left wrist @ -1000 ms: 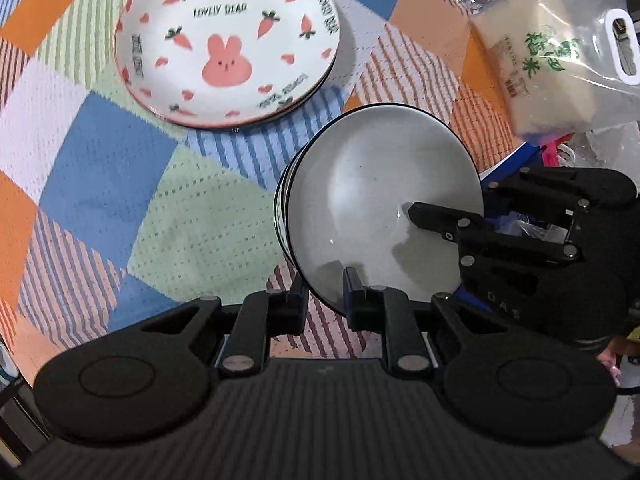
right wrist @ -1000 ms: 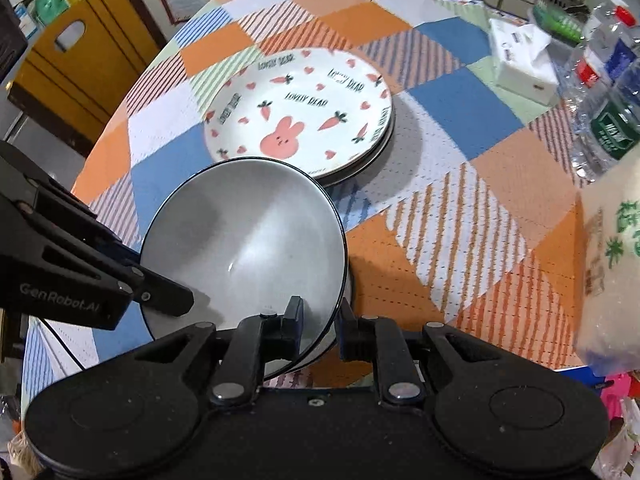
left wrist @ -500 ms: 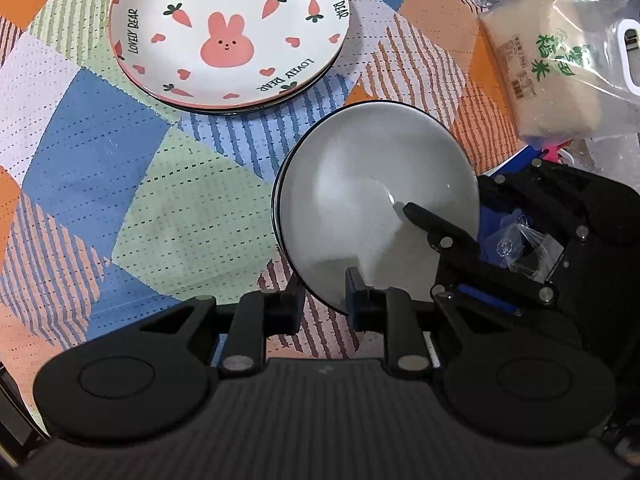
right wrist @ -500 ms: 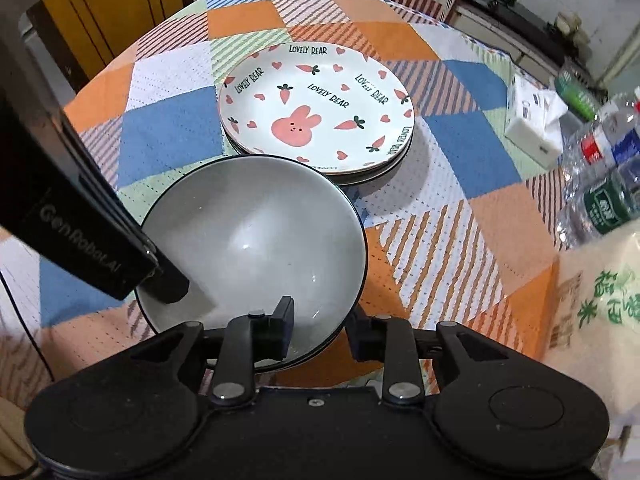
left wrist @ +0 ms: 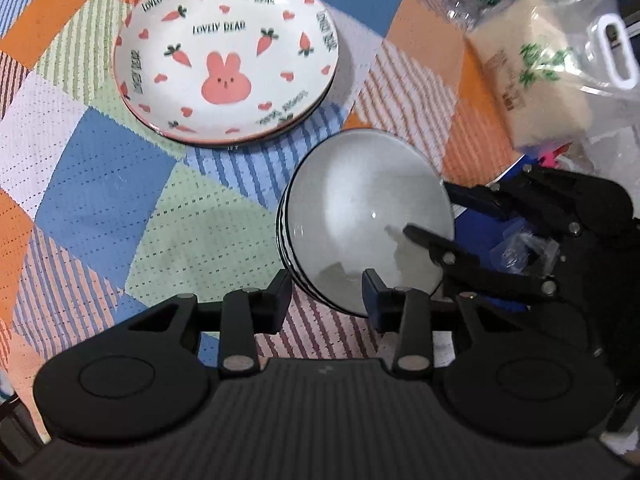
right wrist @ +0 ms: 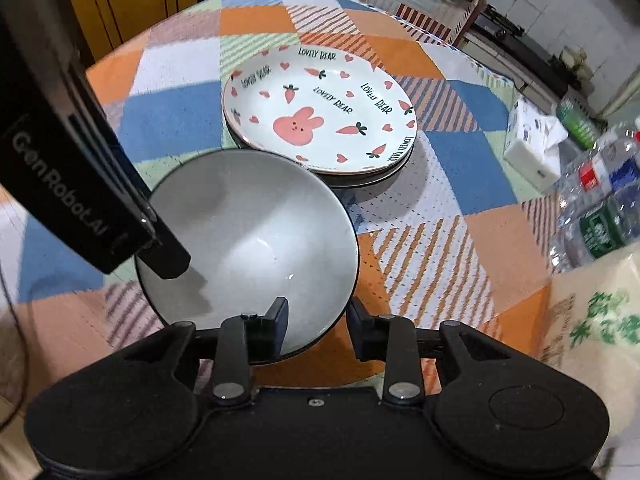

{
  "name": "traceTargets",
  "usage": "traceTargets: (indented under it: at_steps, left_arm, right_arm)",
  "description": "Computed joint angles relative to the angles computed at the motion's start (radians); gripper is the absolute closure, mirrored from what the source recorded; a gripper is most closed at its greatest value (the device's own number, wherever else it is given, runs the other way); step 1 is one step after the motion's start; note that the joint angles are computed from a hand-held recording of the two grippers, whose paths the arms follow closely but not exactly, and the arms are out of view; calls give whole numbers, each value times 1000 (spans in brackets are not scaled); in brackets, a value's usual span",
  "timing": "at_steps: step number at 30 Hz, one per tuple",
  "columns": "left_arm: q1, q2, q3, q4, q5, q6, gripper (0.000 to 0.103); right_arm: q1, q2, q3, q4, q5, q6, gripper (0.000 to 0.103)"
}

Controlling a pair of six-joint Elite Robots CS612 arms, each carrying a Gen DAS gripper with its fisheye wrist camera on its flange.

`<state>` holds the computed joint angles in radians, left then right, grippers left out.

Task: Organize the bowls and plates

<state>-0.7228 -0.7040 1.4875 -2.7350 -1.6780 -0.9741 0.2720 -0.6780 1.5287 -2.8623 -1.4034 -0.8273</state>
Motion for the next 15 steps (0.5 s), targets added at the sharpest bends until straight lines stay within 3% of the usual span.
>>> traceTargets:
  at_steps: [5,13,15]
  left_arm:
    - [-1,-25,49,-76,55,10,58]
    - [-1,-3,88,-200,87,-25,50]
    - [-4,7,89,-203,95,-32,47]
  right_arm:
    - [-55,-28,19,33,193,65,46]
    - [-114,-40,73,0,335,-2,30]
    - [-114,-25,69,21,330,8,27]
